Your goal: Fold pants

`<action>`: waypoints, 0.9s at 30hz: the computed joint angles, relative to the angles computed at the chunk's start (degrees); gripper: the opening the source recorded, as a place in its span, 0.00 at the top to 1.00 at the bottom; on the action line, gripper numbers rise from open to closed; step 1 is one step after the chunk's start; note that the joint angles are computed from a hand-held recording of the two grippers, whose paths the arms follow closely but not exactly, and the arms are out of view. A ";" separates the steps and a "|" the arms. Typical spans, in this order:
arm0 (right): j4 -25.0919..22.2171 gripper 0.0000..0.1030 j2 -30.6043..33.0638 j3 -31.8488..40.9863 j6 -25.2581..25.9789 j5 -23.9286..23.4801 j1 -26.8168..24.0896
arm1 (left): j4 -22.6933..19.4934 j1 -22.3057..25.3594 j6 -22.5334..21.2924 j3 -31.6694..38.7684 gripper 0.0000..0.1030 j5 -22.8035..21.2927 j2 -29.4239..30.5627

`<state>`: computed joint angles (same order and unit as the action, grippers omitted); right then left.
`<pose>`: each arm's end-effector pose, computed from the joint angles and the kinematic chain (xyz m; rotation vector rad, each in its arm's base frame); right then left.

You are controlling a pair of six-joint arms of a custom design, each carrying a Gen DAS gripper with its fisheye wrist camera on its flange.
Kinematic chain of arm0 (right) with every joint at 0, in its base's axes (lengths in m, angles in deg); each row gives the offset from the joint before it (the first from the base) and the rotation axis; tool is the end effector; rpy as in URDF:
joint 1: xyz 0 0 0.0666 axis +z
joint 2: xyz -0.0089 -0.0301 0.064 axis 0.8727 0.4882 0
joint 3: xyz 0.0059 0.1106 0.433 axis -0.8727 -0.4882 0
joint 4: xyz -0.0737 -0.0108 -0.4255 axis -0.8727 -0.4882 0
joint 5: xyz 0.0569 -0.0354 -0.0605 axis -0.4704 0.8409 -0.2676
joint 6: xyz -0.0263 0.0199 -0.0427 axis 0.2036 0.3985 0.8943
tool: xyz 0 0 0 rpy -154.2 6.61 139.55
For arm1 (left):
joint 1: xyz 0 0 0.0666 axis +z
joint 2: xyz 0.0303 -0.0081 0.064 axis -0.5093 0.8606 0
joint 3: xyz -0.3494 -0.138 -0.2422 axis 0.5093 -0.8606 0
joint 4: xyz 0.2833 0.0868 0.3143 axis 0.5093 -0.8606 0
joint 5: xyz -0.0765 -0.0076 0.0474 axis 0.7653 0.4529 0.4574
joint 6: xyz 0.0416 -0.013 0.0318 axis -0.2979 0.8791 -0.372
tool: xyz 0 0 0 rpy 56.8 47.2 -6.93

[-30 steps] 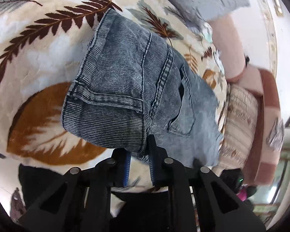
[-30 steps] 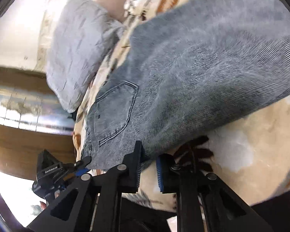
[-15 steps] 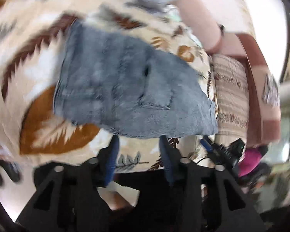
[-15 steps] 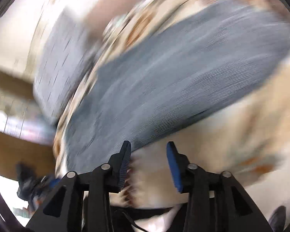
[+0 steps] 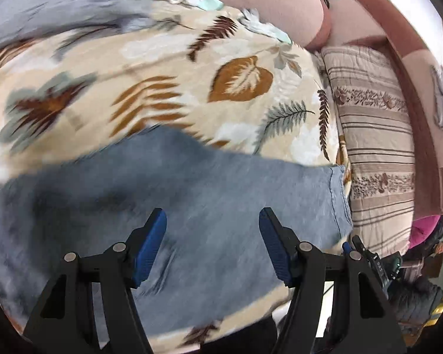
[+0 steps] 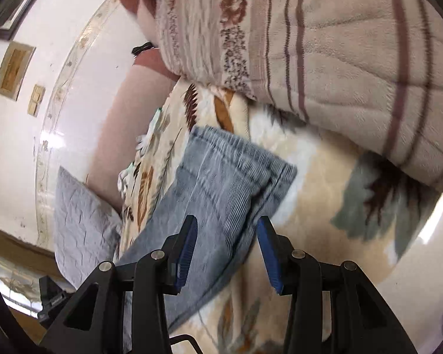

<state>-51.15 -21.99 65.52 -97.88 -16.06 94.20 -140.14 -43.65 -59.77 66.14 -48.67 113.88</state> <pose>0.2384 0.1524 0.3843 0.9262 2.2112 0.8821 0.3996 -0.1033 0.4639 -0.1522 2.8543 -0.5440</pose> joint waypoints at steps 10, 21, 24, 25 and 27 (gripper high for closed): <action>-7.17 0.98 2.05 3.39 8.14 3.96 -1.39 | -0.86 -7.44 2.27 6.06 0.40 -10.63 13.98; -0.02 0.60 -6.32 -4.64 3.38 1.46 -3.37 | 0.56 -13.53 -6.63 12.51 0.35 -5.90 13.20; 4.10 0.60 -3.91 -5.50 3.56 -1.10 -3.35 | -1.56 -17.62 -10.24 17.29 0.32 -4.56 17.73; 5.02 0.60 -3.05 -5.50 3.94 -1.45 -3.17 | -2.52 -18.71 -10.93 18.91 0.32 -4.43 19.63; 6.39 0.60 -0.86 -5.35 4.46 -1.40 -2.78 | -4.31 -20.65 -11.30 22.11 0.32 -4.02 23.57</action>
